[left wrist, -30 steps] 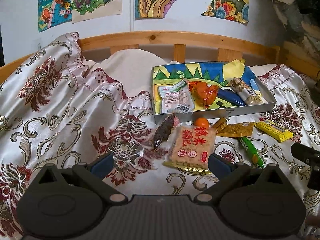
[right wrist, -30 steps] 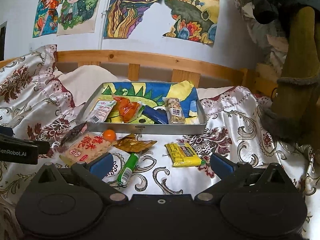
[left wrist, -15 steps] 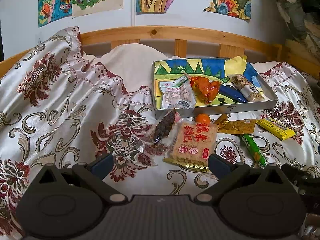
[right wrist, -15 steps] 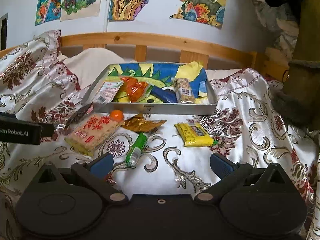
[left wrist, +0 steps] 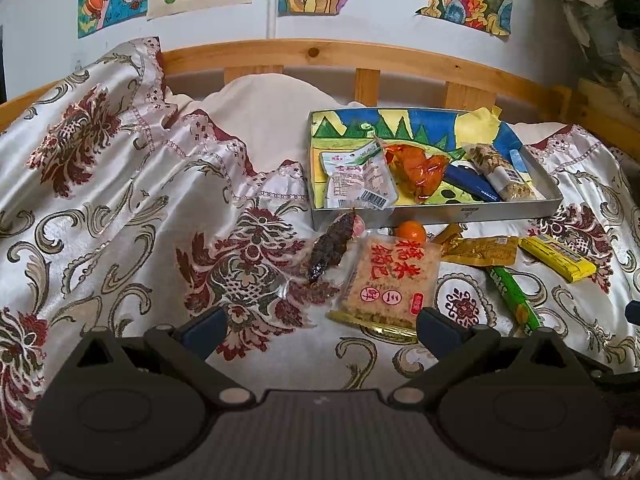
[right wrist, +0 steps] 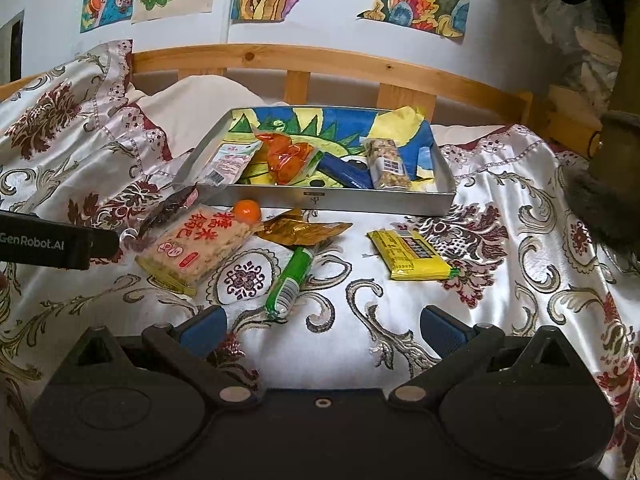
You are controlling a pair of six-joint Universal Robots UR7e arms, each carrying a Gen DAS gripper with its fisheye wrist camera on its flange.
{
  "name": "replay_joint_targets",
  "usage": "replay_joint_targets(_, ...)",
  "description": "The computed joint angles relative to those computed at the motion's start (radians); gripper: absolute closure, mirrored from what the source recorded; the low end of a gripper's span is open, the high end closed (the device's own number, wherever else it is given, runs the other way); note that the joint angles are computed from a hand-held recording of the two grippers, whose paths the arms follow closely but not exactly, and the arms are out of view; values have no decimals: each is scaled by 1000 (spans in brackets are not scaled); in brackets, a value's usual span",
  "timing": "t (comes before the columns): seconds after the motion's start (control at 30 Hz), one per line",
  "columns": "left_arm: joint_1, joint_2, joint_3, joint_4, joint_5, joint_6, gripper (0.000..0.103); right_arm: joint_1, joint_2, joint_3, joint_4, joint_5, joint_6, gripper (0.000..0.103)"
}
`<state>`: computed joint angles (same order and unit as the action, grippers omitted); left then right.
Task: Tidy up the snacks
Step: 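Move the right tool to the green tube while the left tool approaches the rice-cake packet, then grasp the green tube with the right tool while the left tool grasps the rice-cake packet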
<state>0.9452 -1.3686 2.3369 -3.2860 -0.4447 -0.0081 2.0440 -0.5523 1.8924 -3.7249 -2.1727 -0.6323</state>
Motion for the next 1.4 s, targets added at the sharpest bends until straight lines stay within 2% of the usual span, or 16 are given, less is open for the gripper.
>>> replay_joint_targets(0.17, 20, 54, -22, -141, -1, 94, 1, -7, 14, -25, 5, 15, 6, 1)
replay_joint_targets(0.3, 48, 67, -33, -179, -53, 121, 1, -16, 24, -43, 8, 37, 14, 1)
replay_joint_targets(0.43, 79, 90, -52, -237, -107, 207, 1, -20, 46, -58, -23, 59, -18, 1)
replay_joint_targets(0.6, 137, 73, -93, -154, -247, 229, 1, -33, 59, -79, -2, 89, -31, 1)
replay_joint_targets(0.73, 189, 45, -147, 24, -364, 185, 1, -50, 58, -111, 62, 128, -6, 1)
replay_joint_targets(0.83, 216, 41, -194, 154, -425, 162, 1, -57, 77, -140, 51, 135, -54, 1)
replay_joint_targets(1.03, 236, 58, -249, 260, -470, 163, 1, -74, 74, -161, 143, 155, -56, 6)
replay_joint_targets(1.17, 248, 67, -292, 372, -534, 160, 1, -78, 80, -170, 166, 148, -62, 7)
replay_joint_targets(1.27, 248, 87, -316, 403, -524, 160, 1, -78, 92, -181, 160, 137, -70, 9)
replay_joint_targets(1.33, 255, 99, -341, 432, -522, 155, 1, -80, 95, -187, 166, 139, -67, 19)
replay_joint_targets(1.4, 265, 111, -370, 464, -529, 138, 2, -81, 96, -191, 167, 140, -68, 22)
